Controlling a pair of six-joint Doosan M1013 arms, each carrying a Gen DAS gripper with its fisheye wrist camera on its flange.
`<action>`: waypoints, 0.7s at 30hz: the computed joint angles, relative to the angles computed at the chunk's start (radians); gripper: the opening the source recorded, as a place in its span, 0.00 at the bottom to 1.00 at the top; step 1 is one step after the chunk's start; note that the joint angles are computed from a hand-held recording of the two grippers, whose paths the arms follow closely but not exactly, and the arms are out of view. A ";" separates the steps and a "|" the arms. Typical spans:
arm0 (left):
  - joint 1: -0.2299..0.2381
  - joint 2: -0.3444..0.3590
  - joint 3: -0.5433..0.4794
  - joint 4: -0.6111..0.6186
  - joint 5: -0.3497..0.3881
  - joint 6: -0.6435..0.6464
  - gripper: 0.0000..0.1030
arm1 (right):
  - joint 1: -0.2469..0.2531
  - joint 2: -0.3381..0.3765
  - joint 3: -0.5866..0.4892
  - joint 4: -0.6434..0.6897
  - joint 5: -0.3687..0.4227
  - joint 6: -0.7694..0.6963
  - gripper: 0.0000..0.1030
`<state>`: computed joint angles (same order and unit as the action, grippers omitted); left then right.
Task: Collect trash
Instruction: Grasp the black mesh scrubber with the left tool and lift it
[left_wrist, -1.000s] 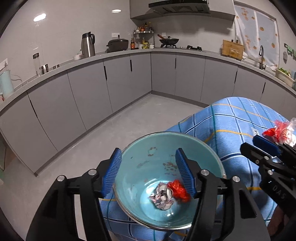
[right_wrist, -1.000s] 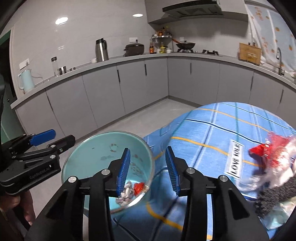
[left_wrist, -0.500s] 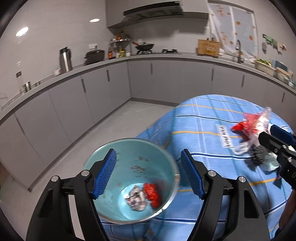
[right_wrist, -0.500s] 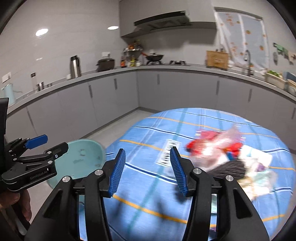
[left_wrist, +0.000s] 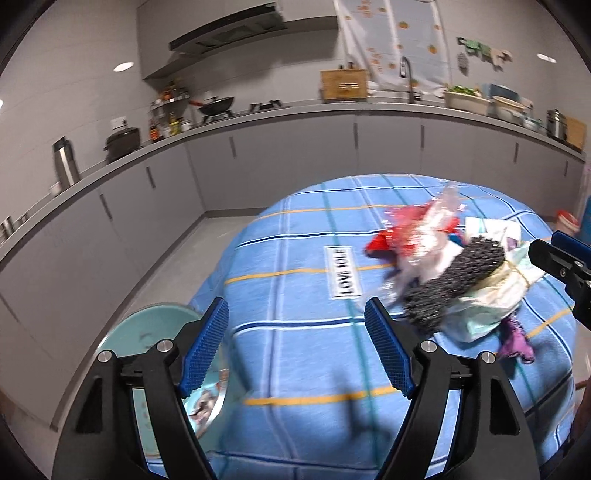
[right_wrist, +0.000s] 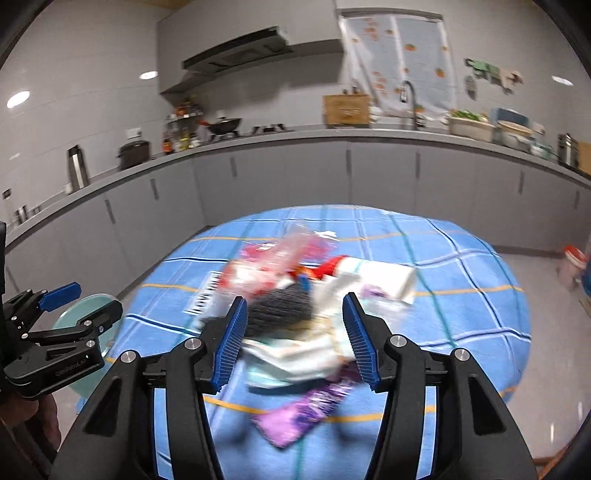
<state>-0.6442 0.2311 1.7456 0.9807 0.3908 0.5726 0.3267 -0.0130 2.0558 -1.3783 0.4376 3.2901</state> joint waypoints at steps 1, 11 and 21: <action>-0.004 0.005 -0.004 -0.005 -0.004 0.008 0.73 | -0.003 -0.002 0.003 0.003 0.007 0.002 0.52; -0.040 0.068 -0.055 -0.182 -0.061 0.227 0.73 | -0.025 -0.005 0.034 0.017 0.073 0.029 0.59; -0.033 0.113 -0.091 -0.489 -0.074 0.520 0.72 | -0.040 -0.002 0.045 0.031 0.076 0.040 0.61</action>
<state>-0.6769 0.3441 1.6551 0.4920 0.3170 1.0924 0.2866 -0.0147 2.1006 -1.3476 0.5138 3.3306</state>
